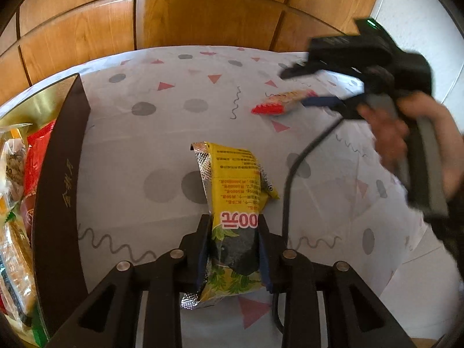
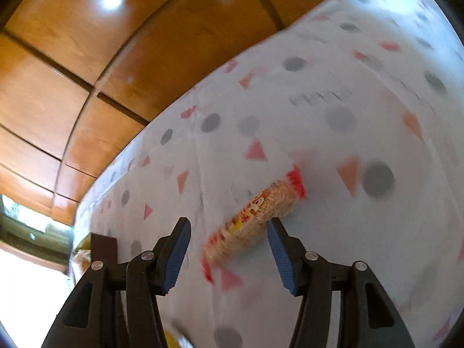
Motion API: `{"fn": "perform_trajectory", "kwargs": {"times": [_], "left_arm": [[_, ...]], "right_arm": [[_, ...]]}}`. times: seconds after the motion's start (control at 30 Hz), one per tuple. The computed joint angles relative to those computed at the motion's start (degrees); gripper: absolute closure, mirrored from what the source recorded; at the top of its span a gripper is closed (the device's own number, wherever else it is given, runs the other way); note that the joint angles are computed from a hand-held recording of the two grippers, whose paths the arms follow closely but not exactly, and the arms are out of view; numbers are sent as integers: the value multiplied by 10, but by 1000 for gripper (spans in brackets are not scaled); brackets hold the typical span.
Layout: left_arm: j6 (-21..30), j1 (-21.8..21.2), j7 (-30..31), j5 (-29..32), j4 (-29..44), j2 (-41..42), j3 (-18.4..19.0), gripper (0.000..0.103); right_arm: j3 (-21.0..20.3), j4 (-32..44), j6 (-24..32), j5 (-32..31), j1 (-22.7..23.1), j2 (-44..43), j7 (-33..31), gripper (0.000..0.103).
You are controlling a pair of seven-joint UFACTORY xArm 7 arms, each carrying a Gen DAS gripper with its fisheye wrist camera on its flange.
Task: Organize snacks
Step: 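Hold the yellow packet in the left gripper while the right grasps the red-ended rice bar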
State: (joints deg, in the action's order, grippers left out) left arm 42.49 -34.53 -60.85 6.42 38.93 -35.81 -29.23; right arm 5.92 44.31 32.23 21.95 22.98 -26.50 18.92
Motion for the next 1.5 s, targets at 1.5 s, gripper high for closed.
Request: {"fn": "perform_trajectory", "kwargs": {"times": [1.5], "left_arm": [[-66, -7, 14, -32, -47, -26, 21, 71]], "right_arm": [[45, -8, 214, -183, 22, -86, -85, 75]]}}
